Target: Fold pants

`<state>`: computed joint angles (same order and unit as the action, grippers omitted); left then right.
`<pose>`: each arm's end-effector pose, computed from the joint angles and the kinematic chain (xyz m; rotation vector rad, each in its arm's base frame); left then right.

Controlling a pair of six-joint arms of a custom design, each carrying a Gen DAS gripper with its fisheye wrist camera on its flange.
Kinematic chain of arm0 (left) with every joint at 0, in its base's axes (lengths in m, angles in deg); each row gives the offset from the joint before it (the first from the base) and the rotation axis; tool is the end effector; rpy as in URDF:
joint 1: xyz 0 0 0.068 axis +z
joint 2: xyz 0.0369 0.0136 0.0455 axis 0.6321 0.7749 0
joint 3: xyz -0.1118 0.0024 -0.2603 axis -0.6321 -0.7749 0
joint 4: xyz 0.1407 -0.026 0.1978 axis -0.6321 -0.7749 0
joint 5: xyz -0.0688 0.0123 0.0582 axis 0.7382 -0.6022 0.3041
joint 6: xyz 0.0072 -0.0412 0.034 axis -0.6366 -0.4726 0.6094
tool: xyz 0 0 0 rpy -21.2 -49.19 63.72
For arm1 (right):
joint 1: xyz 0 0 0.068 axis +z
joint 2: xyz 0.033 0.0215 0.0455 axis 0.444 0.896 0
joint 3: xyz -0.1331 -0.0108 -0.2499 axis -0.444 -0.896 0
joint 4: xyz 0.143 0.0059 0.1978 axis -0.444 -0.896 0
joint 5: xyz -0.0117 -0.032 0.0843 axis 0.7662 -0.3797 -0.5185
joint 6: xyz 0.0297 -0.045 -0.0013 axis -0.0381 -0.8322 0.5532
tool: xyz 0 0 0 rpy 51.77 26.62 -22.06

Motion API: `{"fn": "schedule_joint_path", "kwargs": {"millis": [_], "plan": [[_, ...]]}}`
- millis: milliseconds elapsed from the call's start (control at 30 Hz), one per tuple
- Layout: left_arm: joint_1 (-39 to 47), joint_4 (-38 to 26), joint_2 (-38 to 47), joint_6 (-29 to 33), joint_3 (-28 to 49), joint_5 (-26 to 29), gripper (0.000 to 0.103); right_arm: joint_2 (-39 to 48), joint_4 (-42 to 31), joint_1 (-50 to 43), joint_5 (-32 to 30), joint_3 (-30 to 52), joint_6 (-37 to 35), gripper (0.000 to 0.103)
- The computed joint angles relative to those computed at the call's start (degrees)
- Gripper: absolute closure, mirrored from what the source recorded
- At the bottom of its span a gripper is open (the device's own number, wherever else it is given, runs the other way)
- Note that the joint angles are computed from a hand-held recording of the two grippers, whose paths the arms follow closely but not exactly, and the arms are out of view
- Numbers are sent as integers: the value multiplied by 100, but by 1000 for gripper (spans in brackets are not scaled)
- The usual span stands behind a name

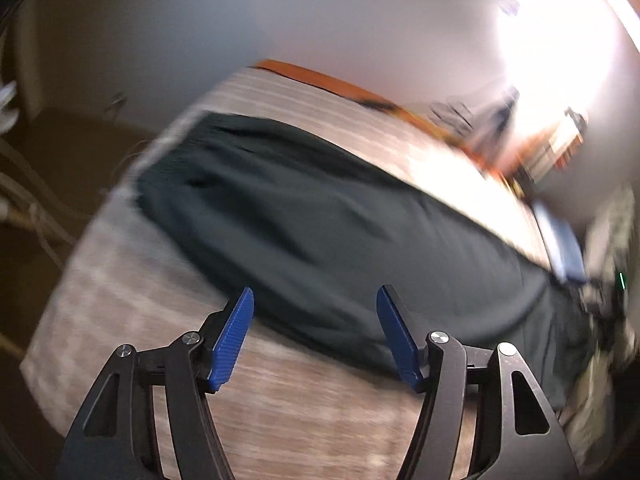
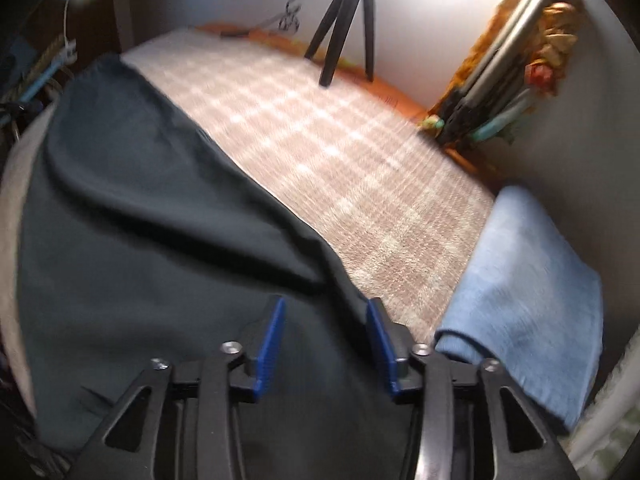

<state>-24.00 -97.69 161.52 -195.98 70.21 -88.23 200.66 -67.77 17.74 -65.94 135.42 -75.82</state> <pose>0.1238 -0.1968 0.1575 -1.0630 2.2289 -0.1460 0.4730 -0.0616 0.1717 -1.4479 2.3392 0.0633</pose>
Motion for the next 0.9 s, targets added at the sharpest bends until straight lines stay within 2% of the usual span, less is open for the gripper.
{"fn": "schedule_joint_path", "kwargs": {"millis": [33, 67, 167, 233, 367, 600, 900], "plan": [[-52, -99, -166, -316, -181, -46, 35, -137, -7, -37, -103, -129, 49, 37], [-104, -140, -348, -626, -397, -98, 32, -301, -38, -86, -241, -275, 102, 33], [-124, 75, -995, -1433, -1196, -251, 32, -701, -307, -214, -583, -571, 232, 30], [30, 669, -1407, -1640, -1823, -301, 32, -1029, -302, -298, -762, -916, 329, 29], [388, 1944, -1636, -1504, -2648, -274, 32, -1479, -337, -426, -1075, -1390, 483, 28], [1226, 3538, -1217, -731, -3153, -13, 32, -1952, -182, -490, -1153, -1898, 657, 28], [1406, 4018, -698, -671, -3193, -534, 31, -2170, -182, -354, -1261, -1942, 937, 28]]}}
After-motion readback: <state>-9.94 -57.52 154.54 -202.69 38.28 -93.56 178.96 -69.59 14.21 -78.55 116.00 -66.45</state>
